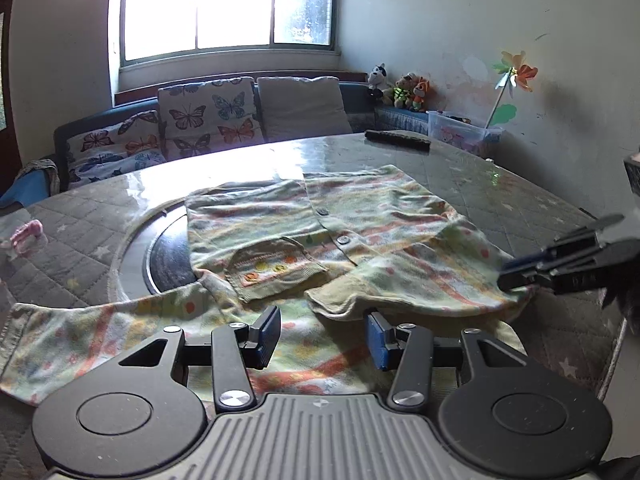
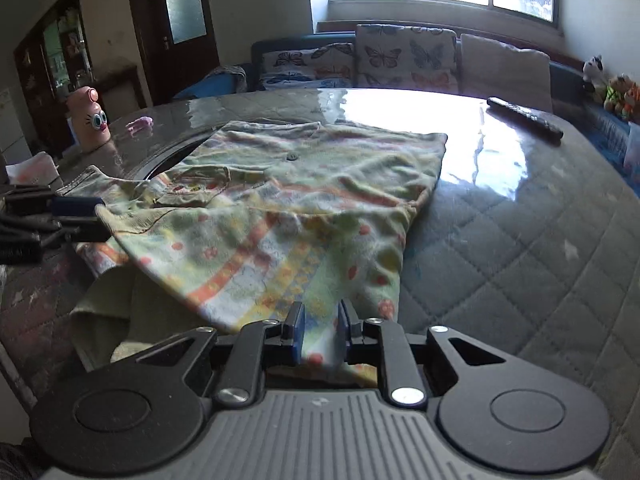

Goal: Fold clothes
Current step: 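Fold the held sleeve across the shirt body with the right gripper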

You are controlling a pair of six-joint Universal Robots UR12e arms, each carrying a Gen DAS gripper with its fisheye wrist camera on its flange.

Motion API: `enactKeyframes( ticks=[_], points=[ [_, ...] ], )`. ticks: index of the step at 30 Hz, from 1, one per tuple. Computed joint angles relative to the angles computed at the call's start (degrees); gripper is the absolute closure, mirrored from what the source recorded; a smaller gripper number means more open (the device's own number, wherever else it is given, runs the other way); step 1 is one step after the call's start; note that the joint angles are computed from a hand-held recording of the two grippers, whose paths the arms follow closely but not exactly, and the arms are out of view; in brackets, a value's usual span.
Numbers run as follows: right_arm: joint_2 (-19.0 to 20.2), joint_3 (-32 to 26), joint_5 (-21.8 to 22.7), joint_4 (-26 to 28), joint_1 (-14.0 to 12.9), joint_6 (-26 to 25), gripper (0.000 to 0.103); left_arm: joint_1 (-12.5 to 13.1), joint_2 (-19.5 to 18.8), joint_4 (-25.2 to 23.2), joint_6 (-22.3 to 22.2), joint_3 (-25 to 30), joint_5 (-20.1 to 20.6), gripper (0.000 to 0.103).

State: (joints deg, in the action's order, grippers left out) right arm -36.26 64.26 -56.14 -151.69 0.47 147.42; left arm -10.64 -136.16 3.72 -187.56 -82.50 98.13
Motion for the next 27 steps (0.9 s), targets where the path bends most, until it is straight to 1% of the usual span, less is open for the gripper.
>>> enactKeyframes(
  ticks=[3,5,7,10,12,14,15,17,20,22,26,27],
  points=[
    [0.2,-0.8,0.8,-0.3,-0.1,-0.6,0.086,0.1,0.2,0.2,-1.2,0.1,1.2,0.054],
    [1.1,-2.6,1.0,-1.6,0.1,0.4,0.086,0.2,0.3,0.8,-1.7,0.2,1.9,0.054],
    [2.7,-5.4,0.7,-2.8,0.5,1.9,0.086,0.4,0.2,0.7,-2.6,0.4,1.2,0.054],
    [5.8,-10.4,-0.3,-2.3,1.1,4.0,0.086,0.4,-0.3,-0.7,-2.8,1.4,0.4,0.056],
    [7.6,-13.5,-1.9,-0.4,1.5,4.8,0.086,0.4,-0.7,-1.5,-2.6,2.1,-0.5,0.056],
    [8.7,-15.5,-3.2,1.3,1.8,5.5,0.087,0.4,-1.2,-2.5,-2.6,2.9,-1.3,0.056],
    [8.9,-15.7,-3.6,1.3,1.9,5.6,0.087,0.5,-1.5,-3.3,-2.6,3.4,-1.6,0.056],
    [8.3,-14.9,-3.6,0.1,2.1,4.6,0.086,0.5,-2.0,-4.7,-2.7,4.2,-2.3,0.056],
    [7.4,-13.8,-1.3,0.1,2.4,1.4,0.085,0.7,-2.6,-6.8,-3.0,5.2,-3.5,0.056],
    [7.0,-13.6,0.3,1.4,2.7,-0.7,0.085,0.7,-2.8,-7.7,-3.6,5.6,-4.0,0.056],
    [6.2,-13.1,4.0,4.9,3.3,-5.2,0.085,1.2,-3.1,-7.6,-4.8,6.1,-6.0,0.056],
    [6.0,-12.9,4.5,5.3,3.4,-5.8,0.085,1.4,-3.2,-7.8,-5.2,6.3,-6.9,0.060]
  ],
)
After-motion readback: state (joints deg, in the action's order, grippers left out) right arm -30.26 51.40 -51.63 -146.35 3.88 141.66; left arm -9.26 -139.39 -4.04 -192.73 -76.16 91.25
